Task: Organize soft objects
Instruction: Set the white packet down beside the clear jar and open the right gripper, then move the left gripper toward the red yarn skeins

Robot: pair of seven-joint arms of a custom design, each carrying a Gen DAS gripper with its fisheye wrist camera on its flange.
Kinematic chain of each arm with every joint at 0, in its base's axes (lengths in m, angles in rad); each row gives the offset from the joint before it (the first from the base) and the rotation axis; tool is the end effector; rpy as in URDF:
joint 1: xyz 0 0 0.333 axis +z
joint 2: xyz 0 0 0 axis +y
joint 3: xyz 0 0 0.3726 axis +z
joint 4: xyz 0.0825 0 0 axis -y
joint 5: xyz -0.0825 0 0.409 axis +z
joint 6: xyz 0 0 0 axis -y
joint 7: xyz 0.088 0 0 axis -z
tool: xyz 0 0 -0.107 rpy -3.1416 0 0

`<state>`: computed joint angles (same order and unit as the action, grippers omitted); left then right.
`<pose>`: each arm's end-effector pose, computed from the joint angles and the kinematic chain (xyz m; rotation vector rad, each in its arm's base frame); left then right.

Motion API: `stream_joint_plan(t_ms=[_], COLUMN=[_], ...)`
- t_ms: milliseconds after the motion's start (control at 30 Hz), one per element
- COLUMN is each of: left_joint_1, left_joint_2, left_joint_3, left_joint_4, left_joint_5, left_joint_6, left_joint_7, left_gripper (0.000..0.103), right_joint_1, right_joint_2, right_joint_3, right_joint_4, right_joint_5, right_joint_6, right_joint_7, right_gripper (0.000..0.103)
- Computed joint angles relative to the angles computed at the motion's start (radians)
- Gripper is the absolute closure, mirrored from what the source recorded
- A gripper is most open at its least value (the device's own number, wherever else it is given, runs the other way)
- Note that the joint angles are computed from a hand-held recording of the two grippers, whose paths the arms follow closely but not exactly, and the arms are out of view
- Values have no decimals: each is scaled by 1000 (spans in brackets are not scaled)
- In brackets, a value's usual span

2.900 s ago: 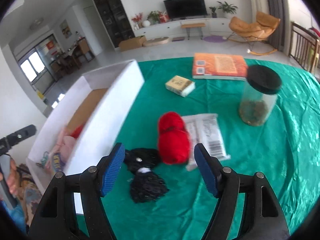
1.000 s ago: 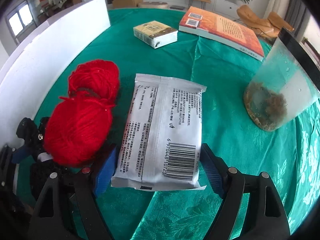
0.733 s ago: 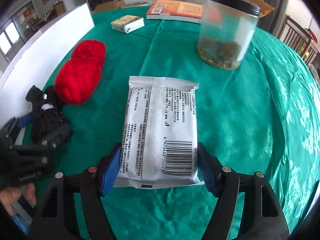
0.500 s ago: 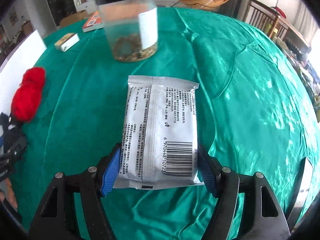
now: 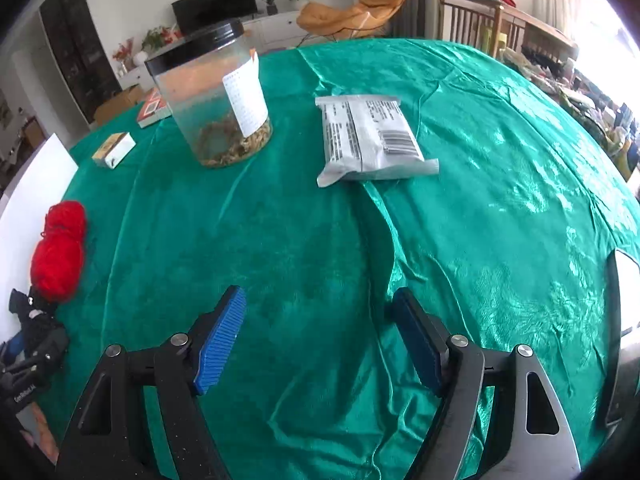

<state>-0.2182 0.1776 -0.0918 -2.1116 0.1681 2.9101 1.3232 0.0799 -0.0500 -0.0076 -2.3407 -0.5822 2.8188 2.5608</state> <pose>0.6095 -0.2032 0.4422 -1.6952 2.0883 -0.7054 0.5468 0.0669 0.4474 -1.4602 2.2317 -0.6046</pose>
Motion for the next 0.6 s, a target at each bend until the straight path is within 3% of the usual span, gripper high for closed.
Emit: stream_joint_plan(t_ms=[67, 200, 600], left_joint_1=[-1, -1, -1], left_joint_2=[0, 0, 0], left_joint_3=[1, 1, 1], left_joint_4=[0, 0, 0], left_joint_5=[1, 1, 2], left_joint_6=[0, 0, -1], left_joint_7=[-1, -1, -2], left_gripper=[0, 0, 0], right_joint_1=[-8, 4, 14], right_joint_2=[-4, -2, 1], right_joint_3=[18, 22, 12], right_joint_4=[-3, -2, -4], right_joint_5=[-153, -220, -238], right_joint_6=[-19, -43, -42], right_joint_7=[125, 157, 171], right_gripper=[25, 20, 16])
